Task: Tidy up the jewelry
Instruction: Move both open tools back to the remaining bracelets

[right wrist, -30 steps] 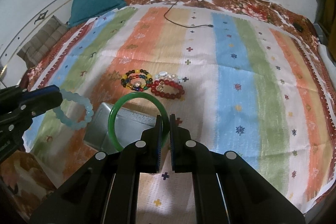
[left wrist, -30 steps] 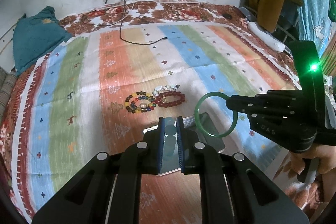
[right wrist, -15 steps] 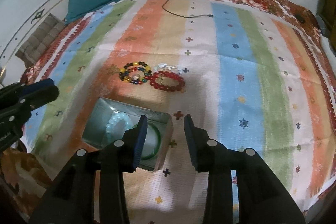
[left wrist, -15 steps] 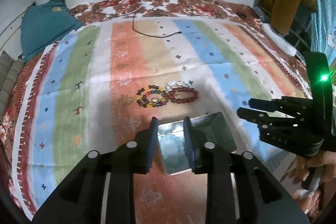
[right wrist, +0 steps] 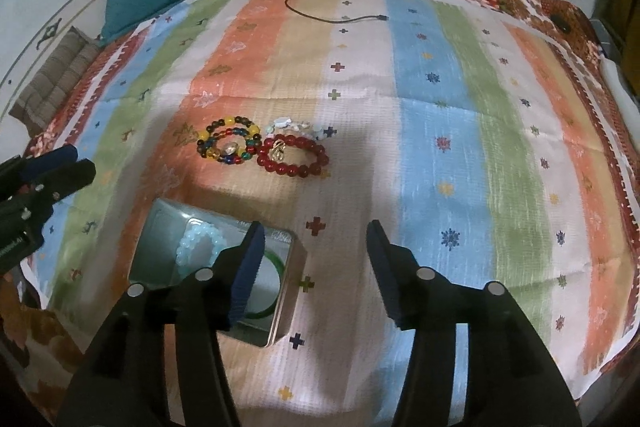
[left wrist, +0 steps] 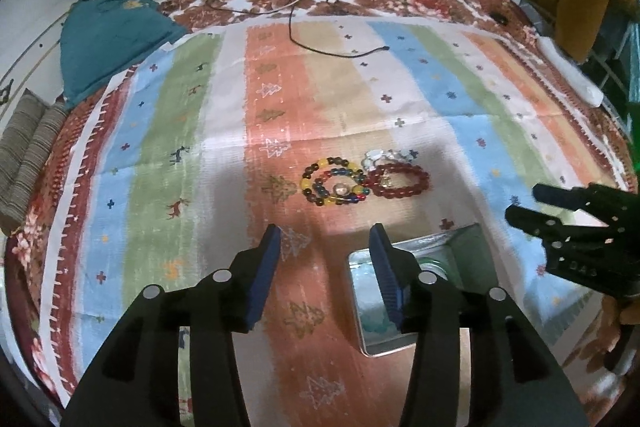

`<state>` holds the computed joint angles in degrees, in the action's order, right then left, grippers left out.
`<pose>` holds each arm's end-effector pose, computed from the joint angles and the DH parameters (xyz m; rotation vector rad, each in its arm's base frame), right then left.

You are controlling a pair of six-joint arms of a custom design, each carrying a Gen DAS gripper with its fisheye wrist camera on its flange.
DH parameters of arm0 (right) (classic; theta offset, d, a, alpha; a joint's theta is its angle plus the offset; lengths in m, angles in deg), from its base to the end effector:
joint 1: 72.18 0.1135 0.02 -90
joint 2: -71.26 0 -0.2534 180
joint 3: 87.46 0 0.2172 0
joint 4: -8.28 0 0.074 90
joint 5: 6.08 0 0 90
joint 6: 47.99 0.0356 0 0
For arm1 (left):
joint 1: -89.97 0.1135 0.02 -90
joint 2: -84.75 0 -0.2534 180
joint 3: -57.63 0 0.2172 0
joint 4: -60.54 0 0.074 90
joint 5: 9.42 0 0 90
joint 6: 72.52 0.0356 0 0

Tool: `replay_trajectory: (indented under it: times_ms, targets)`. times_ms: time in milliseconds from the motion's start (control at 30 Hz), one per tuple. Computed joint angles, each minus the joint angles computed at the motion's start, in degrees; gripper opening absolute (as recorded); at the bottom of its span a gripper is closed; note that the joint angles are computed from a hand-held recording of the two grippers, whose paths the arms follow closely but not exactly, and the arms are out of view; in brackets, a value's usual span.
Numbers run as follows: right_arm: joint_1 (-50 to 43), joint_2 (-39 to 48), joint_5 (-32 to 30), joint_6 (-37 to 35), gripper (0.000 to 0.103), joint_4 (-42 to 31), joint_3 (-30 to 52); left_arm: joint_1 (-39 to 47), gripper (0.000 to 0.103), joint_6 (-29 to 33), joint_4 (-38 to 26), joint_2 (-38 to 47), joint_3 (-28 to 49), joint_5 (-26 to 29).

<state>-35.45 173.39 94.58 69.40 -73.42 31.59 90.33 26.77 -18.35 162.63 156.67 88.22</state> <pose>0.2664 0.1906 0.3259 -0.1618 2.6656 0.1059 0.2277 -0.0033 0.3473 0.2493 2.5561 -0.1084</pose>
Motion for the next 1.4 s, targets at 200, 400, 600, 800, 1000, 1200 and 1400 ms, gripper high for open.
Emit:
replay_trajectory:
  times_ms: [200,400,600,800,1000,1200,1400]
  targets:
    - [-1.2,2.7,0.1,-0.6,0.064,-0.7,3.2,-0.6,0.048,-0.4,0.9,4.2,1.8,-2.3]
    - [-2.7,6.5,-1.2,-1.6,0.065,-1.7,7.0,-1.5,0.049,-1.1,1.6,8.4,3.7,-4.1]
    - [-4.2,9.9,-2.3,-2.2,0.065,-2.7,10.0,-1.9,0.049,-0.9,2.2,11.5,5.1,-5.7]
    - [-4.8,13.0,-2.4,-3.0,0.065,-4.0,13.4,-2.7,0.051,-0.3,2.4,13.5,6.4,-6.3]
    - [-5.5,15.3,-2.9,-3.2,0.065,-4.9,16.0,-2.9,0.051,-0.1,2.4,15.1,7.4,-6.5]
    - [-5.6,17.2,-2.8,-3.4,0.065,-6.0,18.2,-3.3,0.051,0.1,2.5,17.0,8.2,-7.3]
    - [-5.8,19.4,-2.7,-3.8,0.065,-7.3,20.9,-3.7,0.052,0.3,2.5,18.3,9.0,-7.5]
